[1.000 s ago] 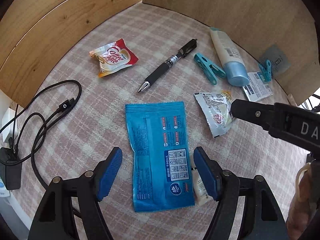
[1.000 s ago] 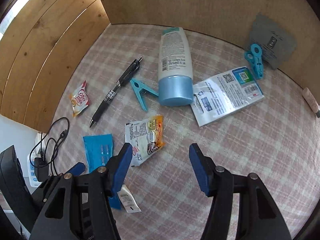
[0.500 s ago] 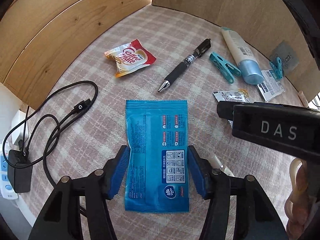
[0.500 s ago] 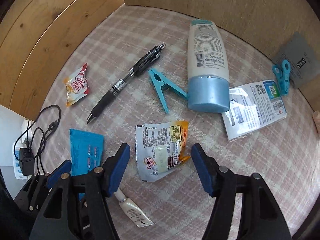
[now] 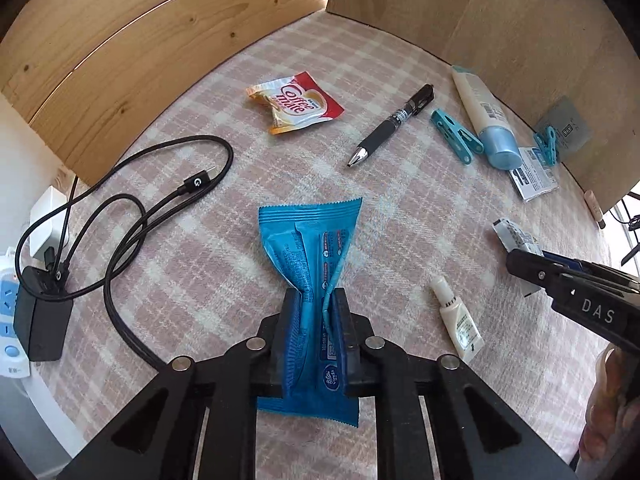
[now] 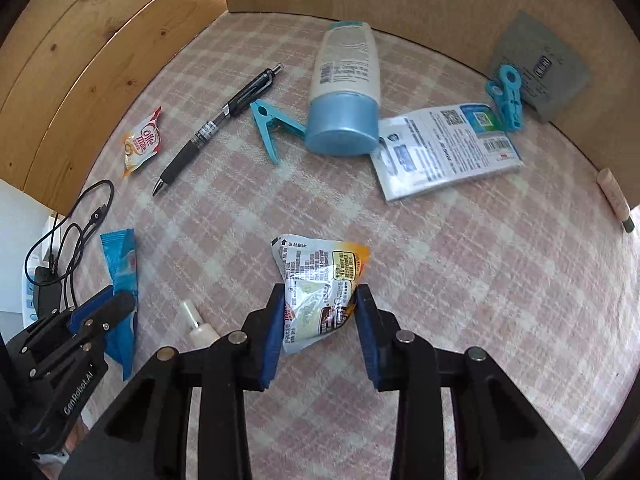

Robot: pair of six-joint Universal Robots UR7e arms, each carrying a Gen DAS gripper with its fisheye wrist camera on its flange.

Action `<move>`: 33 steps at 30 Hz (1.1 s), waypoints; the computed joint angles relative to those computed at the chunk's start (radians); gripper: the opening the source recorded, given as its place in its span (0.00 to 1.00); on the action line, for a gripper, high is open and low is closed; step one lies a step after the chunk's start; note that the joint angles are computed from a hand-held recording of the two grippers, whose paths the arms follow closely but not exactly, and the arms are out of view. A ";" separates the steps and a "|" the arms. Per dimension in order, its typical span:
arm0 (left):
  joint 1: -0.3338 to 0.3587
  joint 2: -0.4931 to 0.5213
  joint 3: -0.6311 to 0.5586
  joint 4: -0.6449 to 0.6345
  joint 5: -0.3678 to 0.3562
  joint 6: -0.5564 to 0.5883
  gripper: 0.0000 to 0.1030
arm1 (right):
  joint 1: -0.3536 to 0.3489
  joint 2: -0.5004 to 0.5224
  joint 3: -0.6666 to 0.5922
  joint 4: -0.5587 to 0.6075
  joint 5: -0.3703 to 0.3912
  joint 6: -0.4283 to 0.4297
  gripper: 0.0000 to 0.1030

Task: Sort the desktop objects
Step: 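Carry the blue packet into the tray with the left tool while the right tool drops the sachet there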

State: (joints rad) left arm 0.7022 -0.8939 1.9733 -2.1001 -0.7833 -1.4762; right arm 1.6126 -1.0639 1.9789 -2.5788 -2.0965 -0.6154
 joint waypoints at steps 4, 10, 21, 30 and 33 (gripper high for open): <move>-0.045 0.010 -0.007 0.030 -0.012 -0.037 0.14 | -0.030 -0.084 0.040 0.001 0.027 -0.032 0.32; -0.117 0.073 -0.104 0.090 -0.005 -0.023 0.14 | -0.084 -0.219 0.077 0.000 0.061 -0.076 0.32; -0.171 0.314 -0.404 0.001 -0.030 0.260 0.14 | -0.232 -0.433 -0.052 0.148 0.136 -0.098 0.32; -0.241 0.654 -0.870 0.033 -0.119 0.505 0.14 | -0.451 -0.543 -0.223 0.236 0.191 -0.168 0.32; -0.260 0.788 -1.076 0.085 -0.148 0.575 0.14 | -0.520 -0.548 -0.293 0.264 0.212 -0.183 0.32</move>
